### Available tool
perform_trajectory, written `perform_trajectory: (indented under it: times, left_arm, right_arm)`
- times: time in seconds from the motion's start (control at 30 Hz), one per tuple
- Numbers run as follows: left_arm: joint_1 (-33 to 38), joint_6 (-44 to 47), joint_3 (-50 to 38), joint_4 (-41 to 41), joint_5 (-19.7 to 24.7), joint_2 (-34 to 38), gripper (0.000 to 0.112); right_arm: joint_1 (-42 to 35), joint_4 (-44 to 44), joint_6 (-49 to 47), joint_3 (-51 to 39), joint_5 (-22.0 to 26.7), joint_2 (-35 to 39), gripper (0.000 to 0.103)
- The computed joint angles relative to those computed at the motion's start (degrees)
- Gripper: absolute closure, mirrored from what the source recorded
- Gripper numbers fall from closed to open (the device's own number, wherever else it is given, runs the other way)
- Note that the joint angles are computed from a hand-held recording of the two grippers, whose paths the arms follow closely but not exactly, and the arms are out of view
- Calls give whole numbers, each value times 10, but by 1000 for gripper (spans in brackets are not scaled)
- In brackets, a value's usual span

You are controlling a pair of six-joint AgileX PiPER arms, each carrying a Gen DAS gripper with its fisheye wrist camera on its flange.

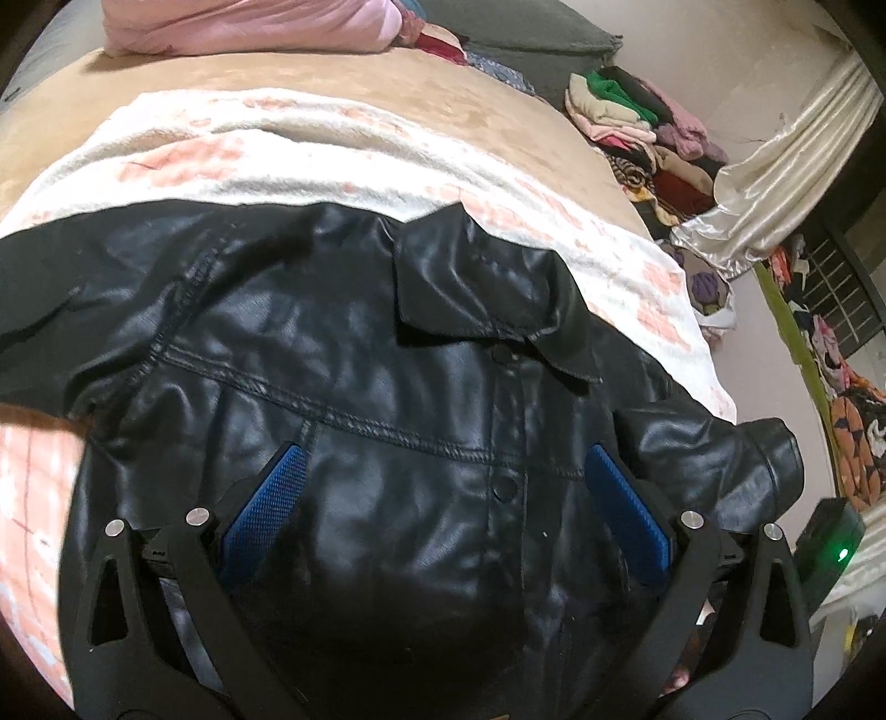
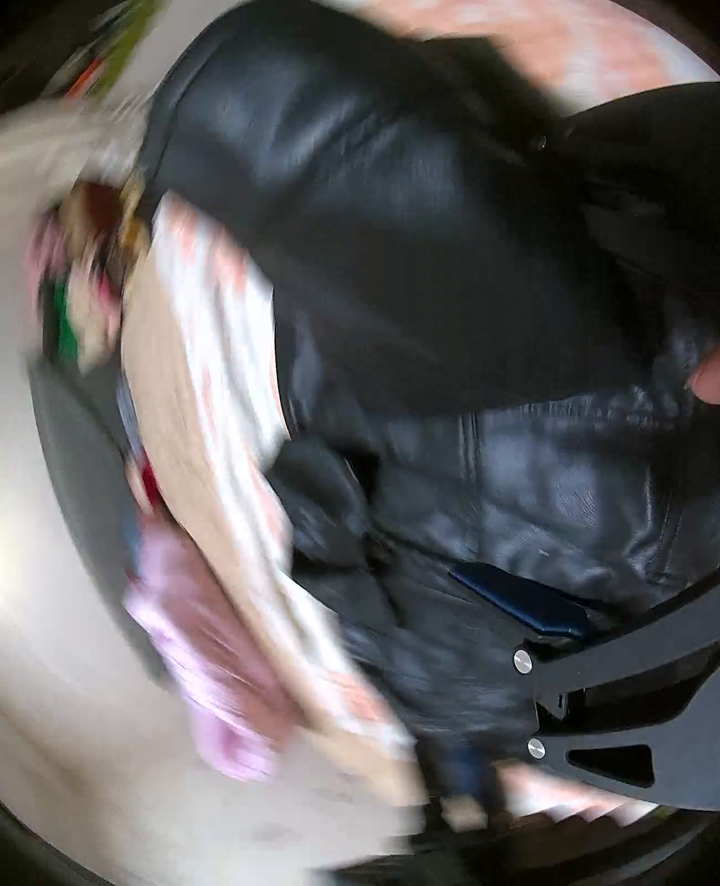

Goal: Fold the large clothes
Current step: 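Lift the sleeve with the right tool and fold it across the jacket body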

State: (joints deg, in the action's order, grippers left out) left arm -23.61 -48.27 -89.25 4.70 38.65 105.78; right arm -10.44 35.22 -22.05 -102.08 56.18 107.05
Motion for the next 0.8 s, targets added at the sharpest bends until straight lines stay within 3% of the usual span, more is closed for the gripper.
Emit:
perform_trajectory:
  times: [0.1,0.13,0.2,0.23,0.27,0.43,0.57,0.7,0.8]
  left_arm:
    - [-8,16,-6,-18,-6,8,18]
    - [-12,28,-14,-30,-3,13,18]
    - [-16,45,-25,-44,-1,19,18]
    - [-20,58,-37,-53,4,24,18]
    - [-23,66,-44,-58,8,27,18]
    - [-2,131,-41,-140,-13,5,18]
    - [25,127,-13,-136,-32,-37,18]
    - [61,122,27,-143,-47,-75,18]
    - [92,150,79,-196,-78,-101,18]
  right_arm:
    - [-23,9,57,40,-58,-25,18]
    - [-27,14,65,53,-79,-33,26]
    - [-42,31,79,64,-104,-43,50]
    - [-45,38,72,71,-122,-49,80]
    - [-48,56,45,68,-127,-50,89]
    - [-57,191,-103,5,-74,-31,90]
    - [-21,231,-230,-10,-47,-42,92]
    - [17,200,-261,7,-38,-50,92]
    - [50,163,-266,21,-47,-52,92]
